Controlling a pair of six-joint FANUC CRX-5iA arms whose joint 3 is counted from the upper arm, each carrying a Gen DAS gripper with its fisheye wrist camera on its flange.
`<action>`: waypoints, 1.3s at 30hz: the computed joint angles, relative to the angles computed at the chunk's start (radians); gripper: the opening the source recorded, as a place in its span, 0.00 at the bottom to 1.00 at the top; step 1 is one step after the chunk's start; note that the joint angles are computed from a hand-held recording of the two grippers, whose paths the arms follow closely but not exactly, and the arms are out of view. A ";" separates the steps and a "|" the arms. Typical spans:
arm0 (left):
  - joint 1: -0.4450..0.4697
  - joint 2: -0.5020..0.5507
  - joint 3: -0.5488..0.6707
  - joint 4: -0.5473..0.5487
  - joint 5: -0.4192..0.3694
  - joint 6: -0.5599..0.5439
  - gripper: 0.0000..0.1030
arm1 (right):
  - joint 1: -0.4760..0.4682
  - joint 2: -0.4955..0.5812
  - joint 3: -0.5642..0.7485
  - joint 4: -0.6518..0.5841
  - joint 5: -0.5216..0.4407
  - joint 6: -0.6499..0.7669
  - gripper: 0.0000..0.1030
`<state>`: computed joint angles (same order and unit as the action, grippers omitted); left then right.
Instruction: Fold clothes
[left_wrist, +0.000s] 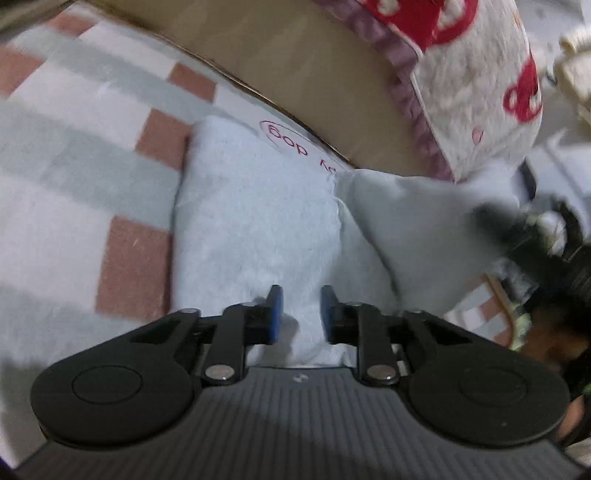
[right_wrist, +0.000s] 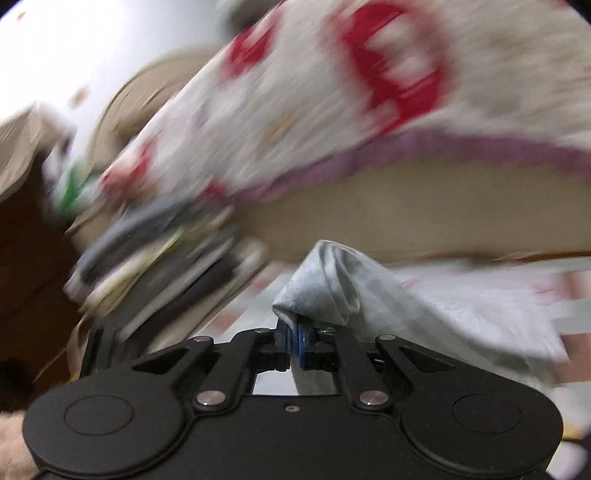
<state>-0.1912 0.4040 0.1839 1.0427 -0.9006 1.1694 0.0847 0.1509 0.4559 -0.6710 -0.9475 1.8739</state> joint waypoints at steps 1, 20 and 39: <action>0.006 -0.006 -0.008 -0.012 0.000 0.018 0.19 | 0.038 0.034 0.030 0.032 -0.038 0.004 0.06; 0.008 0.008 0.013 0.073 -0.008 -0.314 0.25 | 0.187 0.072 -0.065 0.279 -0.086 0.036 0.11; -0.067 -0.011 0.104 -0.269 0.003 -0.348 0.50 | -0.171 -0.012 -0.105 -0.057 -0.176 -0.456 0.50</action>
<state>-0.2582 0.3928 0.2882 0.7734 -0.8978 0.8214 -0.0866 0.1391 0.3507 -0.7279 -1.1233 1.4180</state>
